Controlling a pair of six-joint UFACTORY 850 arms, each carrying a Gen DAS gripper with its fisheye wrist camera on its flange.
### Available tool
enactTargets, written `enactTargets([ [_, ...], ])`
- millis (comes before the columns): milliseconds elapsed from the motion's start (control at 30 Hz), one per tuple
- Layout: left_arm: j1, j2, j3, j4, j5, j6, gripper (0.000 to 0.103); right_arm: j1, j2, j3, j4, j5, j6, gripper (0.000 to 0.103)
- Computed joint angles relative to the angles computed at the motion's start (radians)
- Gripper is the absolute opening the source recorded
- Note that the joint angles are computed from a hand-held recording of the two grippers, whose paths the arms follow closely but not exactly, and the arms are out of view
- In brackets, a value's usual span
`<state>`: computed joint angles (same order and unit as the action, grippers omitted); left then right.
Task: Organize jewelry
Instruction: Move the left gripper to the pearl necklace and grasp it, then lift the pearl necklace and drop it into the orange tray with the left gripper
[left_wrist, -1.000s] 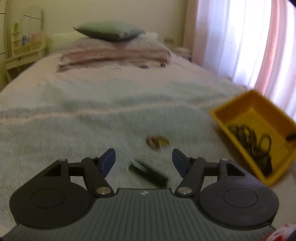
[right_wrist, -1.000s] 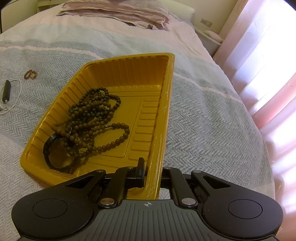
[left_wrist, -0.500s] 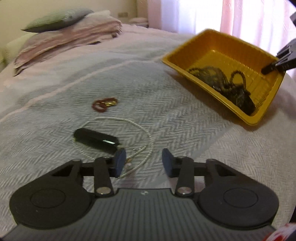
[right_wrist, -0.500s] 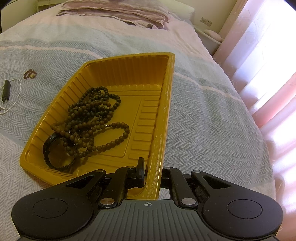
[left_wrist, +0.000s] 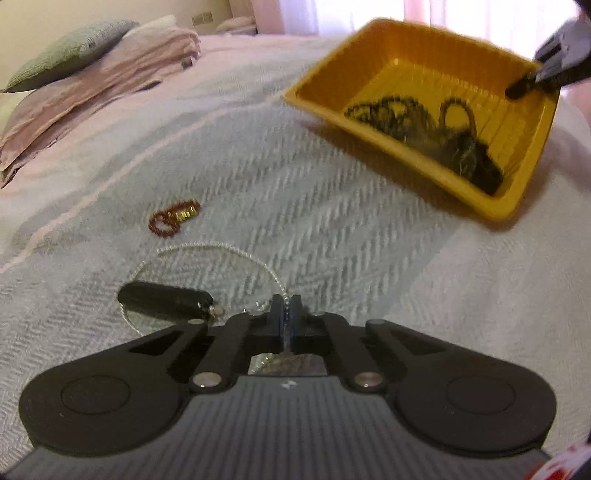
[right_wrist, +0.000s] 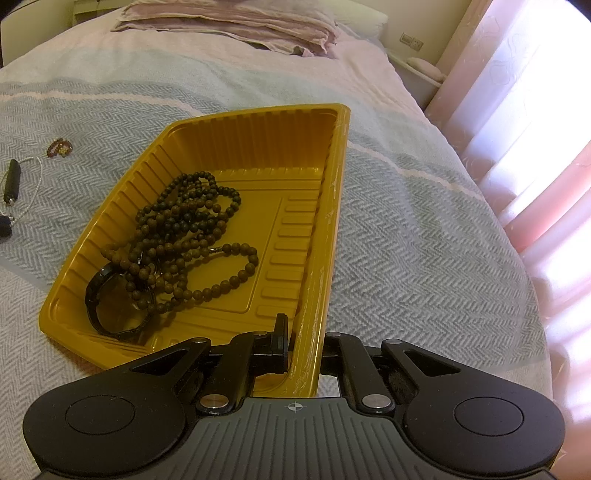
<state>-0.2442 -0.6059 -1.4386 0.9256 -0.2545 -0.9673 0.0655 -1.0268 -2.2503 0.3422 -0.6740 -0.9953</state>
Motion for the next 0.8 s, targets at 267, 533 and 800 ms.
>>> enactTargets([
  [267, 0.029, 0.103, 0.025, 0.338, 0.046, -0.362, 0.002, 0.002, 0.007, 0.01, 0.0, 0.008, -0.007, 0.007],
  [533, 0.054, 0.148, -0.046, 0.504, 0.078, -0.501, 0.002, 0.003, 0.012, 0.016, -0.004, 0.013, -0.01, 0.007],
  [800, 0.041, 0.115, -0.162, 0.462, 0.132, -0.426, 0.002, 0.003, 0.011, 0.015, -0.003, 0.012, -0.011, 0.007],
])
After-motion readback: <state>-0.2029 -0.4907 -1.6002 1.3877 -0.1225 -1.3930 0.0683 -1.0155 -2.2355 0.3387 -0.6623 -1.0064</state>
